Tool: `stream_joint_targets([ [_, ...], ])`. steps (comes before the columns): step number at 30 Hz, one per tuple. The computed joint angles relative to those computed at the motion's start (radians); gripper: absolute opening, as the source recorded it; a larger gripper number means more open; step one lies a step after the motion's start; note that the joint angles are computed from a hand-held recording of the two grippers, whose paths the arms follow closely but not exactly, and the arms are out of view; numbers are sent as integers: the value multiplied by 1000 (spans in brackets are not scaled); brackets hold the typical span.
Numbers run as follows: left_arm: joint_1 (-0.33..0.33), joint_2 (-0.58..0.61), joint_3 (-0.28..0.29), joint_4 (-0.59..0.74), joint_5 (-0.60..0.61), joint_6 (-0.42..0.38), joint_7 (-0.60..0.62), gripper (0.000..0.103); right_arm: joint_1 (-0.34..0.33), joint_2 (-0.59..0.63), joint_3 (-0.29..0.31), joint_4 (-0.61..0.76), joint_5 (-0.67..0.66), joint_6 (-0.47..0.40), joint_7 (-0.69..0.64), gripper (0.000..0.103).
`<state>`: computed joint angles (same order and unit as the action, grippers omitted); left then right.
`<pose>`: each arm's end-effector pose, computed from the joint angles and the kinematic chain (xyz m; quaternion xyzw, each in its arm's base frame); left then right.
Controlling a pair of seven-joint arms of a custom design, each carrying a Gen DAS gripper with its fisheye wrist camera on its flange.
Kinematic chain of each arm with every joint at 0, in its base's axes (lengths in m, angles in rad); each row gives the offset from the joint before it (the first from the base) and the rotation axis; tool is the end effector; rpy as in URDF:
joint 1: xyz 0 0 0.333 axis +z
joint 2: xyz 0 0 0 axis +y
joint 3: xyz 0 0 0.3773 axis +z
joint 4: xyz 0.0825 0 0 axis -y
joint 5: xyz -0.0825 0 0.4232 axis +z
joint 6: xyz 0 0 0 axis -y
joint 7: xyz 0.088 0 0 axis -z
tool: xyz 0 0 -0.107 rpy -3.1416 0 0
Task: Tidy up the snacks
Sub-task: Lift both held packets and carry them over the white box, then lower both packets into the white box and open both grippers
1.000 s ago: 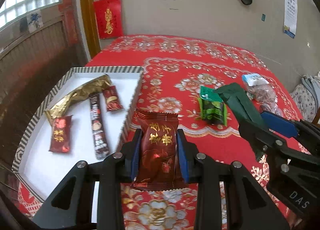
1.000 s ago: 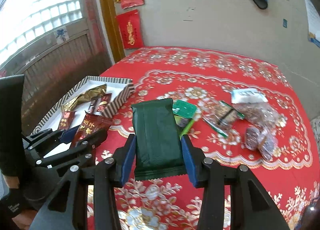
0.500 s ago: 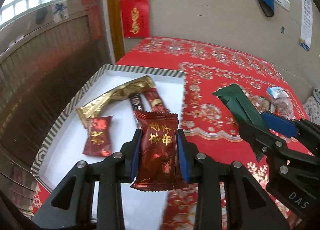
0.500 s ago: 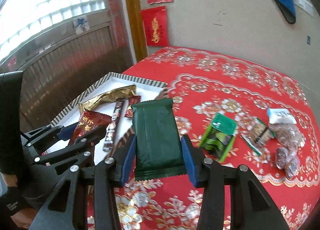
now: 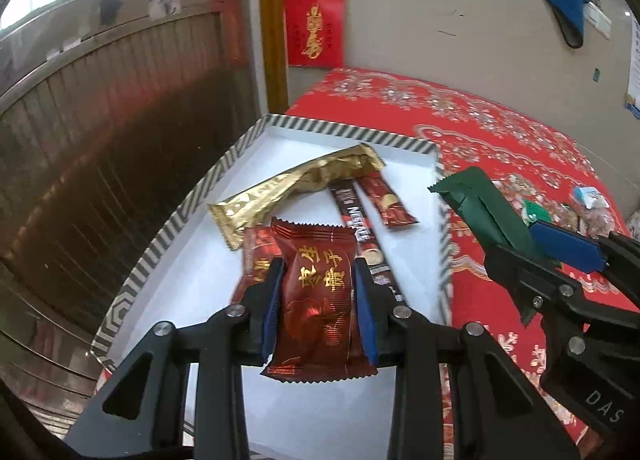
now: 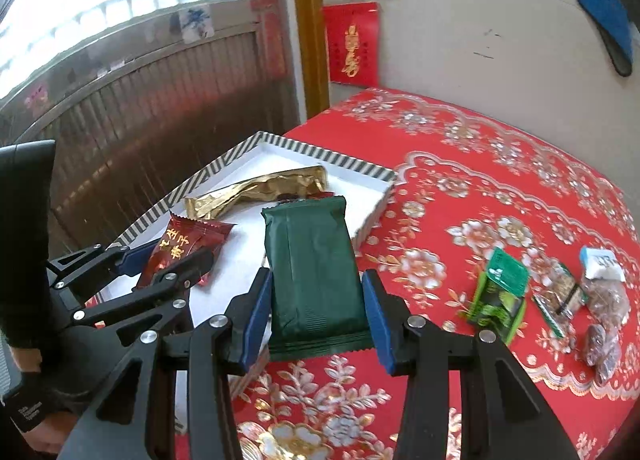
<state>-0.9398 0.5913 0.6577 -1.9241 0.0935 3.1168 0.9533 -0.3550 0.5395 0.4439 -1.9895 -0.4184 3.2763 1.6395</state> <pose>0.6764 -0.2733 0.3387 -0.6635 0.6462 -0.2662 0.2670 0.7049 0.0654 0.3321 -0.7403 0.5406 -0.2312 0.3259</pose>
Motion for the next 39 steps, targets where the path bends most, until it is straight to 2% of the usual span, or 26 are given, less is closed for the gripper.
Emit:
stream_joint_targets([
  [12, 34, 6, 3, -16, 8, -18, -13, 35, 69, 50, -5, 63, 69, -79, -98, 45],
  [28, 66, 21, 6, -20, 94, -67, -86, 35, 183, 93, -64, 128, 219, -179, -237, 46],
  [31, 87, 20, -15, -17, 120, -83, -102, 36, 198, 102, -75, 140, 249, -203, -261, 46],
  [34, 113, 19, -41, -9, 151, -103, -122, 37, 185, 107, -57, 137, 283, -203, -293, 46],
  [37, 105, 22, -30, -5, 197, -111, -157, 39, 163, 98, -35, 124, 315, -200, -310, 48],
  [38, 108, 20, -34, -3, 209, -116, -167, 40, 160, 94, -34, 118, 320, -191, -315, 50],
  [39, 114, 16, -41, -2, 219, -121, -176, 48, 157, 83, -34, 101, 323, -167, -319, 50],
])
